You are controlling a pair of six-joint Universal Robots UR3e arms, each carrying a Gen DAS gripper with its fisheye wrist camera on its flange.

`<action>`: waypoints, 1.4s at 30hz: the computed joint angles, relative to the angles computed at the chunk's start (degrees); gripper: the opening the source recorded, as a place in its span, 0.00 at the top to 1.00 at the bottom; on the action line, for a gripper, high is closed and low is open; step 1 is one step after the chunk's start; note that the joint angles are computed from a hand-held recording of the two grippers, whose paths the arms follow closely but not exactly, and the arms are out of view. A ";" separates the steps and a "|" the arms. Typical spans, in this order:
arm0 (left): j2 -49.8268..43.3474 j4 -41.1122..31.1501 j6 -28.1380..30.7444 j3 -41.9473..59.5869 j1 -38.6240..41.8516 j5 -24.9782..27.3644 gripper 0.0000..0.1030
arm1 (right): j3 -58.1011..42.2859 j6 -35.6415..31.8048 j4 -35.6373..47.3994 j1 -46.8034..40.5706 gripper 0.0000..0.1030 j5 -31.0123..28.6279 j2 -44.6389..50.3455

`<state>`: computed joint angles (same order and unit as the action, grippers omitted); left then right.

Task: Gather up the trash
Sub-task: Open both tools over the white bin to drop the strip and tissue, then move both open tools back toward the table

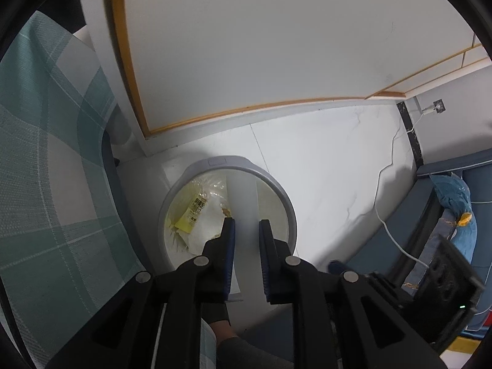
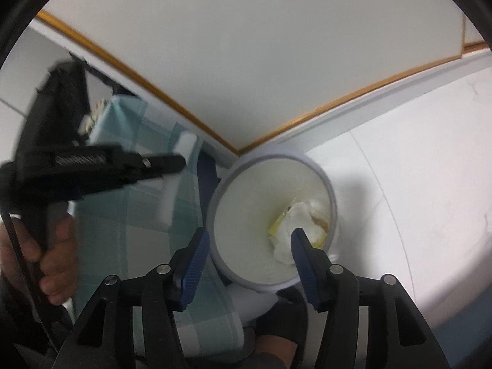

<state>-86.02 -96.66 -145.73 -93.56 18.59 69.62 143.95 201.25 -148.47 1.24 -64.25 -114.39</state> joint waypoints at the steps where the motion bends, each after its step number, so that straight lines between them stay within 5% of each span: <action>1: -0.04 0.35 -0.25 -0.24 -0.39 0.41 0.89 | 0.48 -0.58 0.13 -1.05 0.37 0.80 -1.01; 17: -2.39 -0.58 -5.30 -0.11 -3.26 5.42 0.80 | -0.71 -0.11 13.71 -5.10 0.27 -0.78 -14.59; 19: -1.85 -0.18 -5.64 -0.15 -3.69 6.19 0.63 | -0.58 0.18 14.60 -5.27 0.26 -0.74 -15.54; 22: 0.01 -0.35 -5.30 -0.75 -2.37 5.45 0.54 | -1.33 -0.33 18.18 -6.16 0.26 -0.43 -18.00; 26: 2.71 -2.18 -3.18 -0.92 -0.08 4.45 0.51 | -2.26 0.98 18.12 -4.49 0.23 -1.93 -17.85; 28: 4.70 -2.44 -2.06 -1.50 0.71 4.36 0.40 | -2.73 2.22 17.56 -3.01 0.22 -3.07 -17.56; 42: 19.91 -10.97 14.64 1.70 15.93 -3.29 0.39 | -16.30 9.98 20.53 9.57 0.18 -16.65 -15.24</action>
<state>-66.11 -107.62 -131.09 -91.85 34.52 66.33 127.65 211.23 -127.94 10.81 -80.90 -129.63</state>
